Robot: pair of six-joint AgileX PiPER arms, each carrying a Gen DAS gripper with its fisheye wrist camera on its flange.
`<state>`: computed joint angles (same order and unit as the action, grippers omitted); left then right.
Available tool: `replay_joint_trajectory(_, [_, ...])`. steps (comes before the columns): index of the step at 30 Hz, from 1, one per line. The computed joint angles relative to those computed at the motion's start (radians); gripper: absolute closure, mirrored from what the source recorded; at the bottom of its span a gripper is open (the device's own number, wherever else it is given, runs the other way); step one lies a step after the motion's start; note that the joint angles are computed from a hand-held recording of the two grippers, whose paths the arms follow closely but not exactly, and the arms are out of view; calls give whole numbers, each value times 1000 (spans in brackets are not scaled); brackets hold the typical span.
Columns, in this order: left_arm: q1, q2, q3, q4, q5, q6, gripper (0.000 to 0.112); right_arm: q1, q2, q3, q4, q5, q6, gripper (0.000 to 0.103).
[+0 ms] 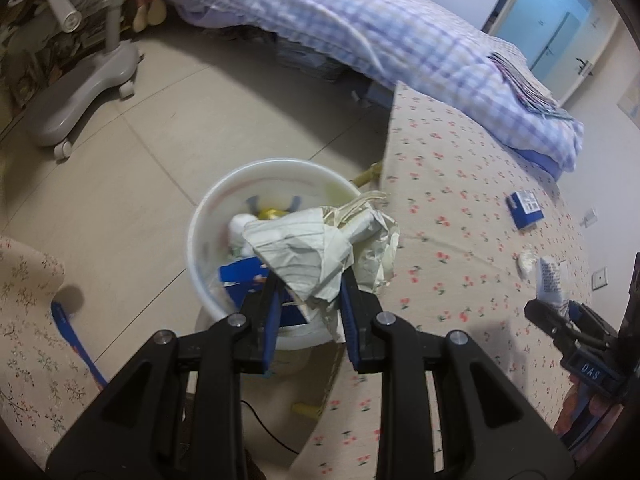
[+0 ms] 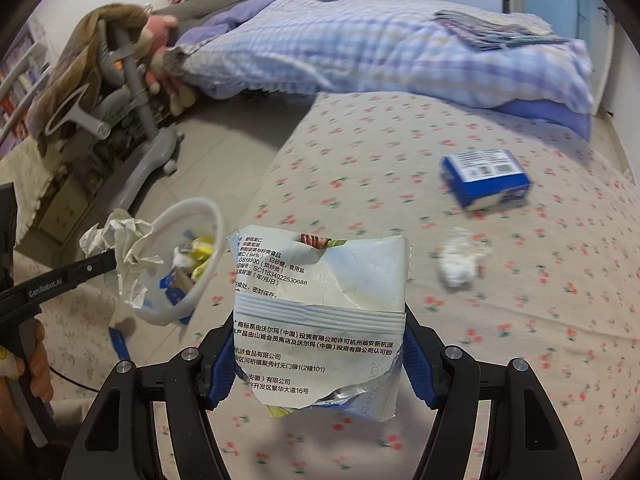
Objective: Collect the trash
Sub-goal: 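Carry the tissue and wrapper to the wastebasket and open both grippers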
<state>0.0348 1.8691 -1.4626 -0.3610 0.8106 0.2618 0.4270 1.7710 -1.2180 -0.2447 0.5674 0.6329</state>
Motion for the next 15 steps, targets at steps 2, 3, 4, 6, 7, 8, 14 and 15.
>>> replay_joint_trajectory(2, [11, 9, -7, 3, 3, -1, 83, 22, 33, -35, 5, 6, -1, 32])
replay_joint_trajectory(3, [17, 15, -12, 6, 5, -3, 83, 31, 47, -51, 8, 9, -2, 32])
replay_joint_trajectory(4, [24, 21, -19, 10, 7, -8, 82, 42, 66, -72, 12, 12, -4, 32])
replay_joint_trajectory(6, [27, 29, -30, 59, 1, -57, 78, 57, 94, -106, 21, 15, -10, 32])
replay_joint_trajectory(7, [29, 32, -36, 79, 0, -74, 70, 67, 113, -131, 27, 20, -13, 32])
replay_joint_trajectory(8, [32, 37, -45, 91, 8, -84, 56, 74, 129, -152, 32, 24, -17, 32])
replay_joint_trajectory(14, [60, 26, -43, 165, 8, -118, 35, 107, 239, -297, 57, 58, -42, 32])
replay_joint_trajectory(15, [69, 26, -42, 174, 9, -122, 31, 110, 252, -313, 64, 61, -46, 32])
